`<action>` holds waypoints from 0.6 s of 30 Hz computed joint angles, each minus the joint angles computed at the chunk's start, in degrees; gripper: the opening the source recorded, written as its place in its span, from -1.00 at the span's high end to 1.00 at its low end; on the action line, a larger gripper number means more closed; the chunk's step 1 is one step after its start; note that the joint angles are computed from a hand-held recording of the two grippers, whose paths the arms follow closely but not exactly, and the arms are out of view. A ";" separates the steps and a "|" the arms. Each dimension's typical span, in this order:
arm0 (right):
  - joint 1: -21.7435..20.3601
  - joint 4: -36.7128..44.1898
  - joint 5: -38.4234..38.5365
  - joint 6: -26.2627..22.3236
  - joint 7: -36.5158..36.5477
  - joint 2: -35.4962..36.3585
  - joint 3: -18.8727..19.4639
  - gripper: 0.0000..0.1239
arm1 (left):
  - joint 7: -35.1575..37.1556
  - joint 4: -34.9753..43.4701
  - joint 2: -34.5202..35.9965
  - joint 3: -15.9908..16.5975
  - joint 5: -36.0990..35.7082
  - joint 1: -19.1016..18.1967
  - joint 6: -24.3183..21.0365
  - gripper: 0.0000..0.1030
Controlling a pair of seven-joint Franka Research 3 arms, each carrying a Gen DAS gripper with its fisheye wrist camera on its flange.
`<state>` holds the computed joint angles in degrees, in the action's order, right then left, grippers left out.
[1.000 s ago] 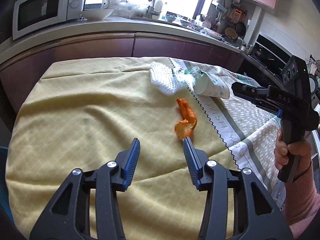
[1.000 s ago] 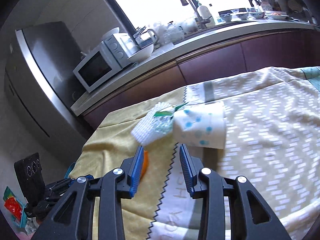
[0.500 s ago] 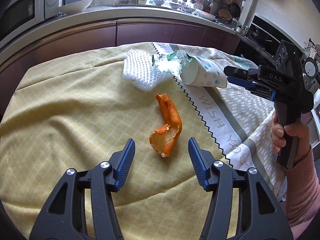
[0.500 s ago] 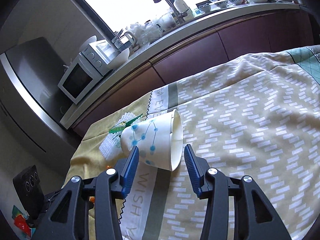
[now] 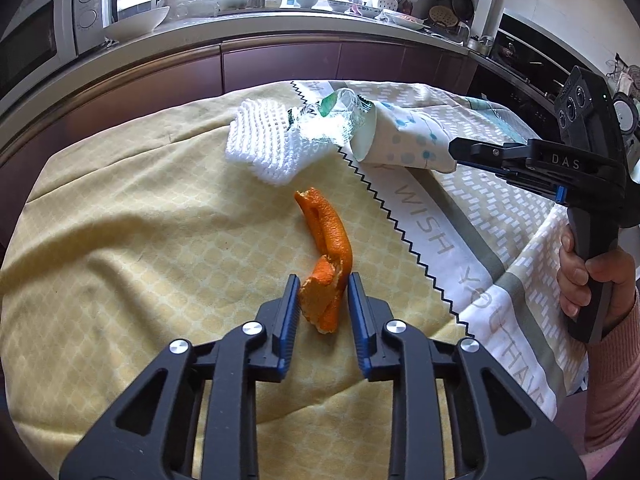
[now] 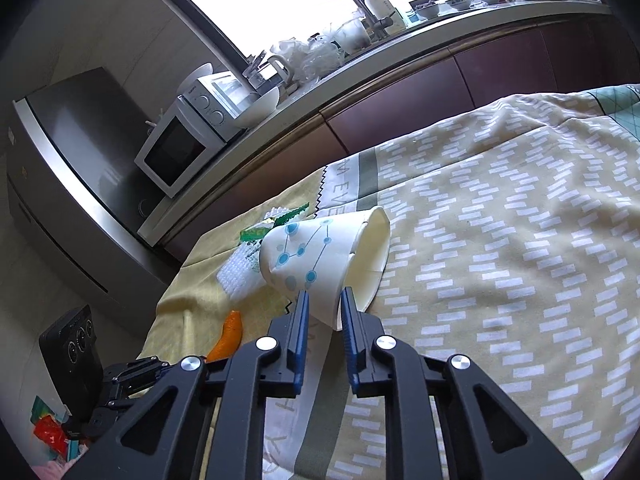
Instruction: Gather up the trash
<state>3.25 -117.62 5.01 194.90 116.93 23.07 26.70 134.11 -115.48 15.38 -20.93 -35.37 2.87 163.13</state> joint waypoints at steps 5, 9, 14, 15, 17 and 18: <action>-1.62 -1.14 -2.54 2.06 1.20 -0.20 2.00 0.81 | 2.75 -1.88 -1.45 -0.89 -2.76 0.63 1.47 0.70; -3.64 0.18 -5.06 1.03 3.11 1.28 4.07 0.57 | 5.40 -2.66 -2.46 -0.79 -6.28 0.87 1.18 0.72; -1.73 1.75 -4.22 0.07 2.30 1.89 2.57 0.73 | 7.85 -3.66 -3.57 0.37 -9.93 0.35 1.09 0.73; -0.91 1.75 -3.63 -0.04 1.99 1.68 1.83 0.81 | 8.56 -3.78 -3.74 0.56 -10.77 0.28 1.12 0.73; -0.64 1.51 -3.07 0.20 1.59 1.48 1.69 0.88 | 10.79 -4.39 -4.44 0.70 -13.49 0.34 1.34 0.74; -0.58 1.30 -2.92 0.44 1.47 1.33 1.68 0.92 | 11.67 -4.70 -4.82 0.99 -14.50 0.20 1.36 0.74</action>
